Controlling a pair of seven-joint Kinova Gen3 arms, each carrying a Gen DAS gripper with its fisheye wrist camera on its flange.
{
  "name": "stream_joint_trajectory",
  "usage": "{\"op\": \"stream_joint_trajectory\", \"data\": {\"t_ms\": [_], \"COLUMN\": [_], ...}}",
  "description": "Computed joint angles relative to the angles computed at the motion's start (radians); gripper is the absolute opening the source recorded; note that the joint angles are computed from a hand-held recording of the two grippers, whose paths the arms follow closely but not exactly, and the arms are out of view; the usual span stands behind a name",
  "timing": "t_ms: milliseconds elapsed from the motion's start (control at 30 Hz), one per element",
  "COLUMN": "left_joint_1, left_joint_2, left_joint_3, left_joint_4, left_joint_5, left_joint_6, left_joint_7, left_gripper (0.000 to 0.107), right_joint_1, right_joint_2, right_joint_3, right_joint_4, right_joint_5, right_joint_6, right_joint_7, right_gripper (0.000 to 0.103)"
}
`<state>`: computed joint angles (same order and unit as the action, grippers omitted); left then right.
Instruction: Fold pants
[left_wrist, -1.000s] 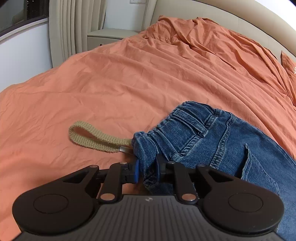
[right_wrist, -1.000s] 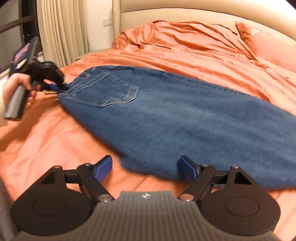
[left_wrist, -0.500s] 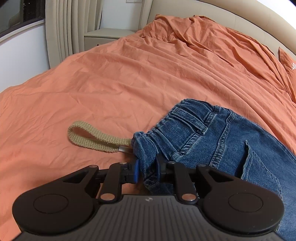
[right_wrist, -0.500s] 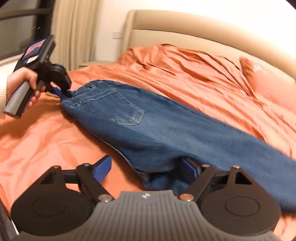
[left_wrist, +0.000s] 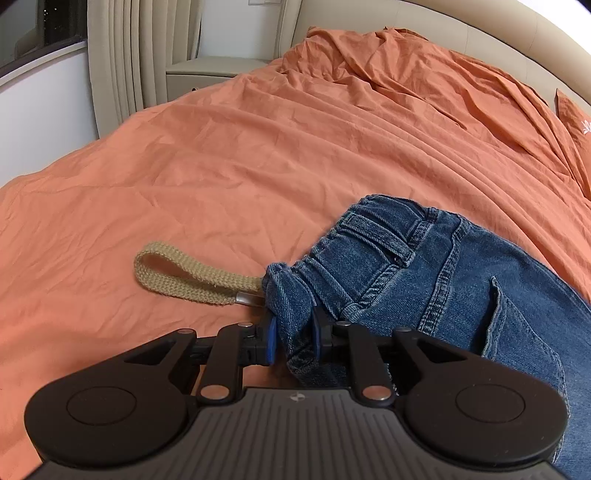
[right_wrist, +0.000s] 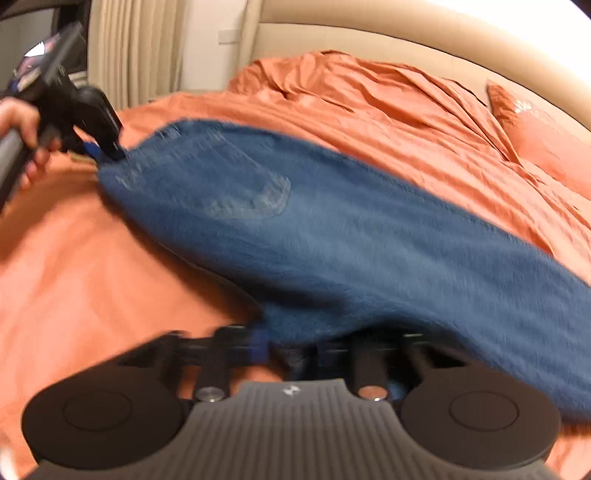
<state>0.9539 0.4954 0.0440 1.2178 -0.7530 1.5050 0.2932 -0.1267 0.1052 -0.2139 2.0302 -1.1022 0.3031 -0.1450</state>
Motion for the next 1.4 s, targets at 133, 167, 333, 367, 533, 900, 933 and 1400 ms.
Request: {"op": "stream_joint_trajectory", "data": {"t_ms": [133,167,333,367,533,900,933,1400], "left_joint_1": [-0.003,-0.004,0.003,0.004,0.012,0.09,0.095,0.009], "left_joint_2": [0.023,0.035,0.071,0.072,0.08,0.058,0.069,0.355], "left_joint_3": [-0.001,-0.002,-0.021,-0.023,-0.026,-0.003,-0.006,-0.069], "left_joint_4": [-0.035,-0.053,-0.115,-0.124,-0.2,-0.331,-0.348,-0.63], "left_joint_5": [-0.005,-0.002,0.011,0.014,0.021,-0.012,-0.003,0.181], "left_joint_6": [0.037,0.052,0.104,0.114,0.207,0.113,0.08,-0.128], "left_joint_7": [-0.052,-0.072,-0.129,-0.141,-0.199,-0.45,-0.49,-0.791], "left_gripper": [0.021,0.021,0.024,0.028,0.044,0.042,0.042,0.037], "right_joint_1": [0.03,0.028,-0.043,-0.05,-0.05,0.085,0.102,0.13], "right_joint_2": [-0.111,-0.114,-0.108,-0.108,-0.117,-0.147,-0.138,0.249], "right_joint_3": [0.037,0.055,0.1,0.109,0.149,0.281,0.29,0.187], "right_joint_4": [0.046,0.056,0.109,0.104,0.074,-0.049,-0.073,-0.49], "right_joint_5": [-0.03,-0.022,0.033,0.047,0.188,0.22,0.225,0.504], "right_joint_6": [0.096,0.123,0.089,0.096,0.175,0.47,0.477,0.461], "right_joint_7": [0.052,0.049,0.023,-0.007,-0.189,-0.28,-0.292,-0.695], "right_gripper": [0.009,0.009,0.008,0.008,0.006,0.0,0.0,0.002]}}
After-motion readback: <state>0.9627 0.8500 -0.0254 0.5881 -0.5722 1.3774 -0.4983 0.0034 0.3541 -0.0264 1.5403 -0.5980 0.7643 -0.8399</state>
